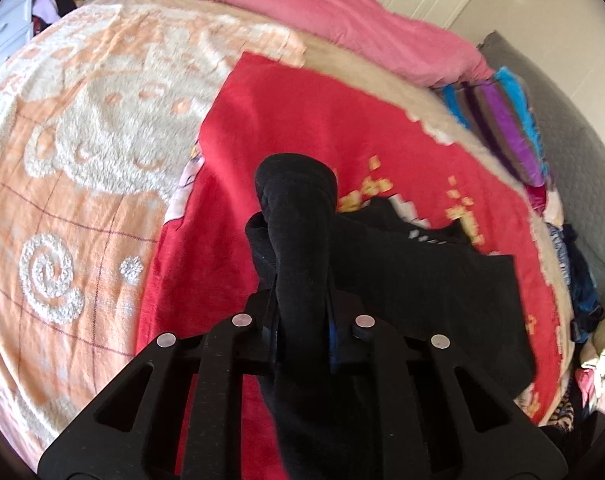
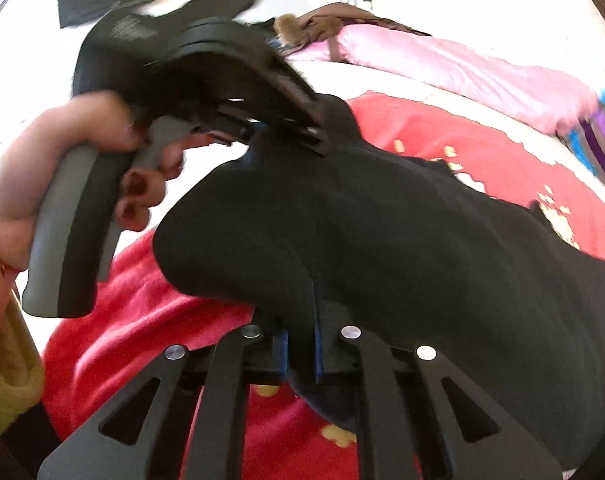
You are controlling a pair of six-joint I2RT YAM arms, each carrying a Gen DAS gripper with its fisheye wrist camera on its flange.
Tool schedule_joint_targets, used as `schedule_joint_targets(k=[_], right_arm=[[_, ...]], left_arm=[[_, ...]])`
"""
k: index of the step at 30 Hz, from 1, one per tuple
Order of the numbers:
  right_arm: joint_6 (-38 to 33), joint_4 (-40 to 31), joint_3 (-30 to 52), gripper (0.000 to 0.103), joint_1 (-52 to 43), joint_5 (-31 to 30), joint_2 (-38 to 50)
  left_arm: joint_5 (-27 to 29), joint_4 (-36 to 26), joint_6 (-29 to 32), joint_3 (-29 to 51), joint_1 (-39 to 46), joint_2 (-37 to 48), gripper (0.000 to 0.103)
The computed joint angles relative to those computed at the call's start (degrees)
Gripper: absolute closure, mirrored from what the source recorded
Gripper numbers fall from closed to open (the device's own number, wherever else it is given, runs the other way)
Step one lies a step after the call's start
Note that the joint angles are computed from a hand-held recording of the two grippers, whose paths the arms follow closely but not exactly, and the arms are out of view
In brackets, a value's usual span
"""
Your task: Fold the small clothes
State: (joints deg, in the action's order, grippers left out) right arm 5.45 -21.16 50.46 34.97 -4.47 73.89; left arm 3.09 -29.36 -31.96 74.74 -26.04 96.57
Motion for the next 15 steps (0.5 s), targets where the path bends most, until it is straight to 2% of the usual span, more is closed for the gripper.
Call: schedule_joint_targets(k=[8, 12, 15], right_arm=[[-1.10, -8.10, 0.94, 0.096, -13.77, -10.87, -7.37], [-2.34, -12.63, 0.82, 0.096, -22.70, -17.43, -10.24], [-2.60, -18.12, 2.60, 0.096, -29.73, -22.16, -10.13]], left_arm=[[-5.71, -1.86, -2.56, 5.64, -8.47, -1.05, 0.094], [-8.10, -4.88, -4.28, 13.40, -12.83, 3.28, 0.094], [-7.71, -6.24, -6.70, 19.88, -15.27, 7.37, 0.094]])
